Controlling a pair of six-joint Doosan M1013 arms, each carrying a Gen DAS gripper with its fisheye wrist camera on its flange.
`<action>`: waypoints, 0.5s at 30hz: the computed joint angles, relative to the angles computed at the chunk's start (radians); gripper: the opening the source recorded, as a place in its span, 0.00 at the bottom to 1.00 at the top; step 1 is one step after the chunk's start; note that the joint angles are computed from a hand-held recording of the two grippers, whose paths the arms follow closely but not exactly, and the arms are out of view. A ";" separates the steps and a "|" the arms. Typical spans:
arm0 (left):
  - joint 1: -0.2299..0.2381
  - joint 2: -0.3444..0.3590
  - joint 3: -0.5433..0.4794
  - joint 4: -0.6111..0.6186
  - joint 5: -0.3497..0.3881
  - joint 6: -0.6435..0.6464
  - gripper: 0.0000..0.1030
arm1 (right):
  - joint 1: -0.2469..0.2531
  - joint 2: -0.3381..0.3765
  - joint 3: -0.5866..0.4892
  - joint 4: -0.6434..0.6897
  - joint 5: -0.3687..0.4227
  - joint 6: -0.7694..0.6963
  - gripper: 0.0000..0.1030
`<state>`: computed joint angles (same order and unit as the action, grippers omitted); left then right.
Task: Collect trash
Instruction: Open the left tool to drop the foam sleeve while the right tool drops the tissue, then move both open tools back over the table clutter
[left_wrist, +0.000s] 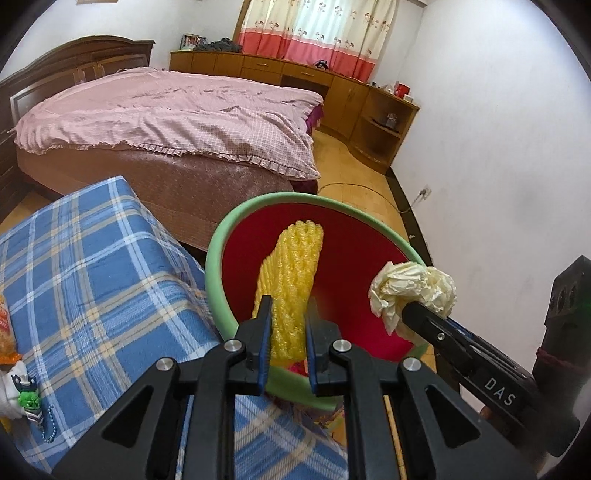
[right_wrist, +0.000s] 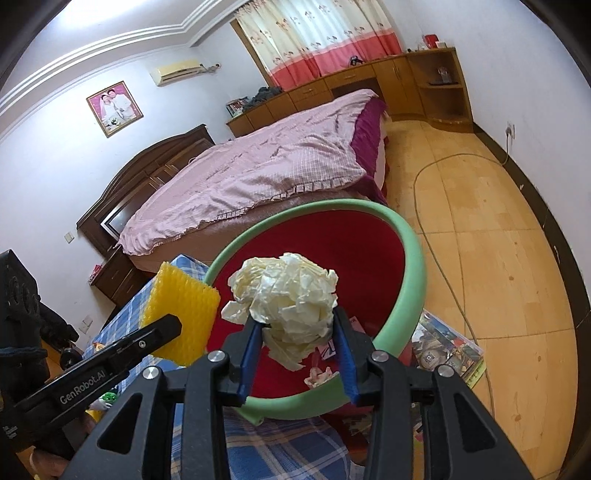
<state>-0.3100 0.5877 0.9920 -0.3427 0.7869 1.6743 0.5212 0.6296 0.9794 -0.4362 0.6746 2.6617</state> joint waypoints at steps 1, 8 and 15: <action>-0.001 0.002 -0.002 0.009 -0.003 -0.005 0.15 | -0.003 0.000 0.003 0.004 -0.001 0.004 0.41; -0.002 0.011 -0.017 0.044 0.001 -0.048 0.38 | -0.013 0.006 0.002 0.023 -0.001 0.011 0.51; 0.005 0.003 -0.009 0.063 0.010 -0.087 0.38 | -0.008 0.005 -0.002 0.012 -0.001 0.014 0.58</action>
